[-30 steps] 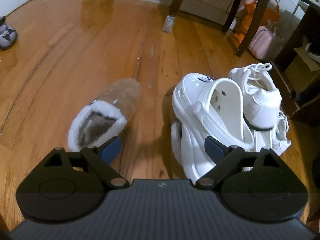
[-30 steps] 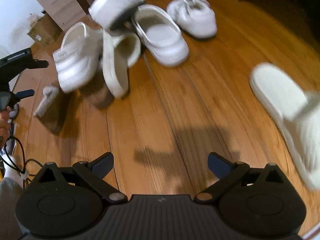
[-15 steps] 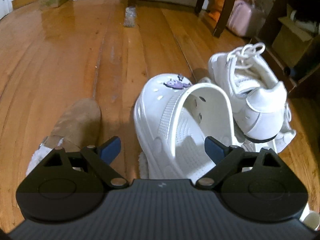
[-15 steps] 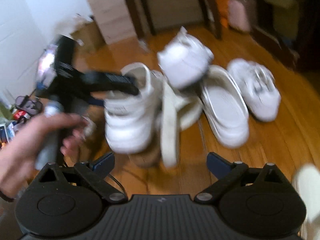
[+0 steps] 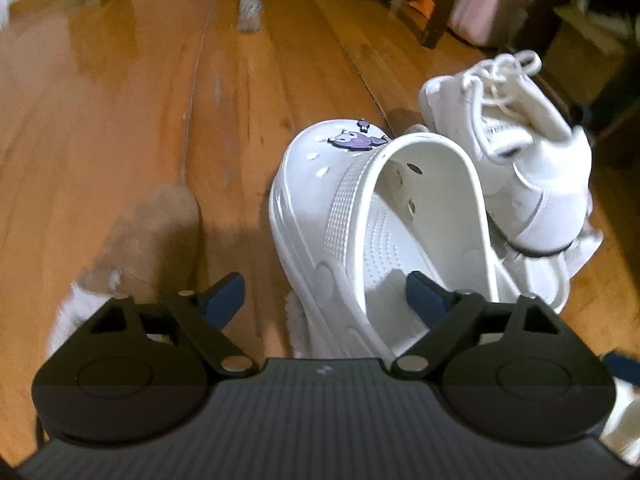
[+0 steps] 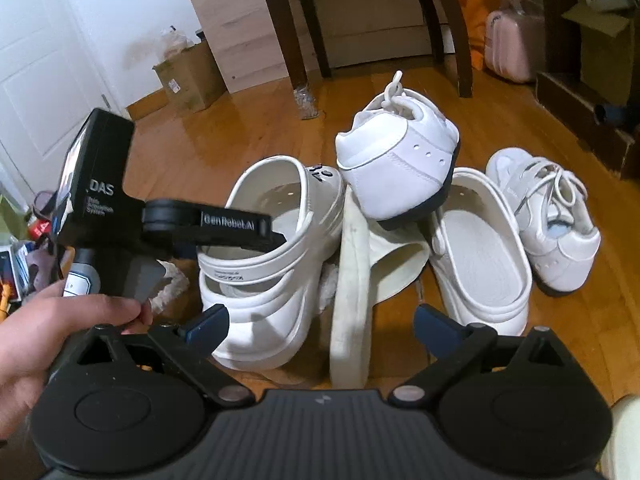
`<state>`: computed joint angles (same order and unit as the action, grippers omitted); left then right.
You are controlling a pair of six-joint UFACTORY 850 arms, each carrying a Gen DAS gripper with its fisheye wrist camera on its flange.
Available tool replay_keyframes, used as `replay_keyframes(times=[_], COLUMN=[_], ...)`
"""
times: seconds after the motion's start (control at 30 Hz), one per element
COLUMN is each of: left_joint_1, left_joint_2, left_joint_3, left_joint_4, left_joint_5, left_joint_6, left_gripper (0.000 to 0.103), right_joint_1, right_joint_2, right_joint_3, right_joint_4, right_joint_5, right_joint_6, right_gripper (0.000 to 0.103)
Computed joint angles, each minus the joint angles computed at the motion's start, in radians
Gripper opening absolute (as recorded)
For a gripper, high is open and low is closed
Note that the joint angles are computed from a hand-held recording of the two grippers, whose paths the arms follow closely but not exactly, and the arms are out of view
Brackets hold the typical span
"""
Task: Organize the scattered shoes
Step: 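Reach the left tool to the white clog with purple charms and grasp, then lift the clog out of the pile and set it down, open left tool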
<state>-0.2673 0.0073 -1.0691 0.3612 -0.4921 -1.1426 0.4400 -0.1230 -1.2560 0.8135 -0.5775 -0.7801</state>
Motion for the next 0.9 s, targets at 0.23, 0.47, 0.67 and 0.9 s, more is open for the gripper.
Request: replay_keyframes(times=[0.23,0.47,0.67,0.9], left_joint_1=[-0.044,-0.059,-0.128,-0.317], left_joint_2=[0.056,0.129,0.162,0.246], left_joint_3=[0.051,0.118,0.13,0.205], left_joint_4=[0.183,0.283,0.417,0.644], left_joint_5=[0.013,0.018,-0.089,-0.245], left_joint_6=[-0.194,-0.223,-0.299,-0.518], left_gripper=[0.033,0.021,0.016,0.016], right_joint_1=[0.033,0.031,0.034,0.039], right_joint_2=[0.054,0.081,0.123,0.245], right_joint_3=[0.058,0.09,0.133,0.241], right_joint_4=[-0.143,-0.147,-0.139,-0.219], right_joint_5=[0.055,0.02,0.012,-0.016], right_joint_6=[0.147,0.212,0.227,0.2], right_gripper=[0.099,0.099,0.099,0.099])
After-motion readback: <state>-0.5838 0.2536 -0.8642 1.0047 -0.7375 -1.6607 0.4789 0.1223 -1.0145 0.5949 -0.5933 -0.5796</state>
